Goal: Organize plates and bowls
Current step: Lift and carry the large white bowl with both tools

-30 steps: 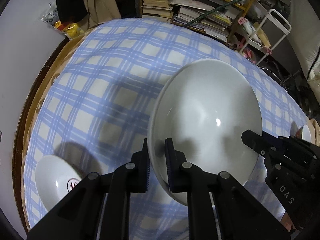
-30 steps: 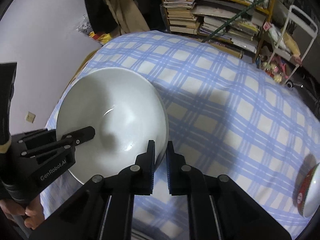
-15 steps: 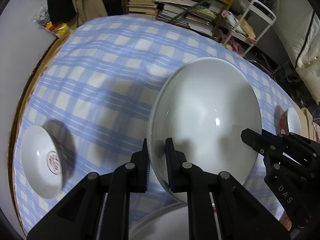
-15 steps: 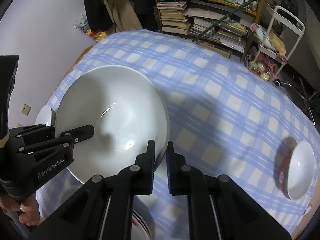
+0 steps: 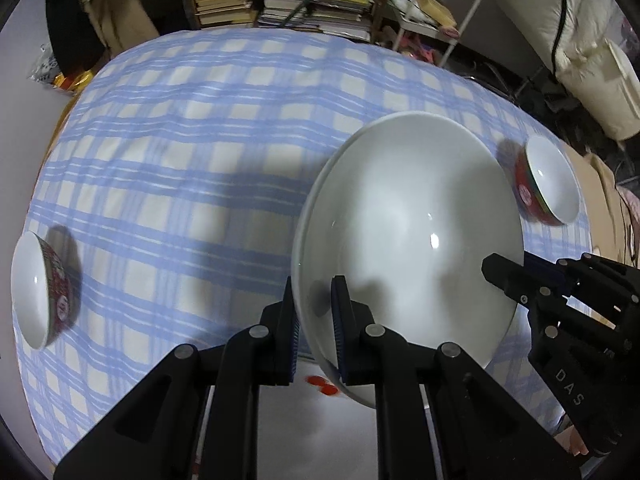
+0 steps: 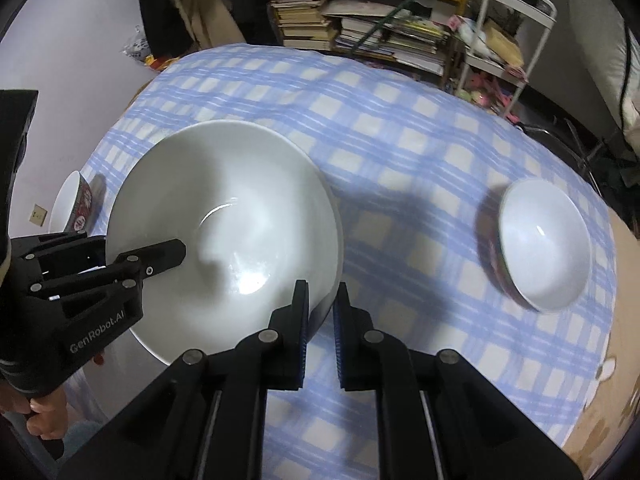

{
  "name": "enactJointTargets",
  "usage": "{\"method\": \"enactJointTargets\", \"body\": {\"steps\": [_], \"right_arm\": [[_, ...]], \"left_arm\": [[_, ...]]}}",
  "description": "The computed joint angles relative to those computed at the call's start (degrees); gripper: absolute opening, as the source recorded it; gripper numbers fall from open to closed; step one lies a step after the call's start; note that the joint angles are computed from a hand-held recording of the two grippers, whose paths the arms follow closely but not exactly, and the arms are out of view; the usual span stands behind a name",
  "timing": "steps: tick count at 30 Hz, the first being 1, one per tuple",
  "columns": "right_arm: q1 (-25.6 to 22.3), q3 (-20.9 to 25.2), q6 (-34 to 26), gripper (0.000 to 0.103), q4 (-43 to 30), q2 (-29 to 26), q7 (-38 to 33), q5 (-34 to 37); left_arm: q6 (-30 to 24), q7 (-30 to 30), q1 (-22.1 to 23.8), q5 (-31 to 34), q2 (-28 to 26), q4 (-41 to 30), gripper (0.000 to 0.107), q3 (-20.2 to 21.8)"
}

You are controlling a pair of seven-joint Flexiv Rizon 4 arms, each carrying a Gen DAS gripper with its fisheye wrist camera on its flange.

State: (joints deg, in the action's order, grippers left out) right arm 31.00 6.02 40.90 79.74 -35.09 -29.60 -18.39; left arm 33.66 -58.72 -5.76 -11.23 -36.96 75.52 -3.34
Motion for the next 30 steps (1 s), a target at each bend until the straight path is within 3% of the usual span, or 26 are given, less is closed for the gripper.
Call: {"method": "enactJointTargets", "body": {"steps": [11, 20, 24, 30], "right_arm": [[-0.08, 1.02, 0.06, 0.012, 8.99, 6.11, 4.00, -0.74], [0.06, 2.23, 2.00, 0.013, 12.83, 6.74, 8.81, 0.12], [0.01, 2.50, 1.26, 0.012, 12.67, 6.80, 8.12, 0.37], [0.16, 1.98, 2.21, 0.010, 13.74, 7.40, 9.16, -0.95]], "left_arm": [[2.62, -0.62, -2.17, 1.52, 5.35, 8.24, 0.016, 0.13], [2.53, -1.15, -2.95, 3.82, 6.38, 11.30, 0.016, 0.76], [5.13, -0.73, -3.21, 4.60, 7.09, 13.24, 0.016, 0.79], [3.78, -0.63, -2.22, 1.77, 7.31, 13.64, 0.016, -0.25]]}}
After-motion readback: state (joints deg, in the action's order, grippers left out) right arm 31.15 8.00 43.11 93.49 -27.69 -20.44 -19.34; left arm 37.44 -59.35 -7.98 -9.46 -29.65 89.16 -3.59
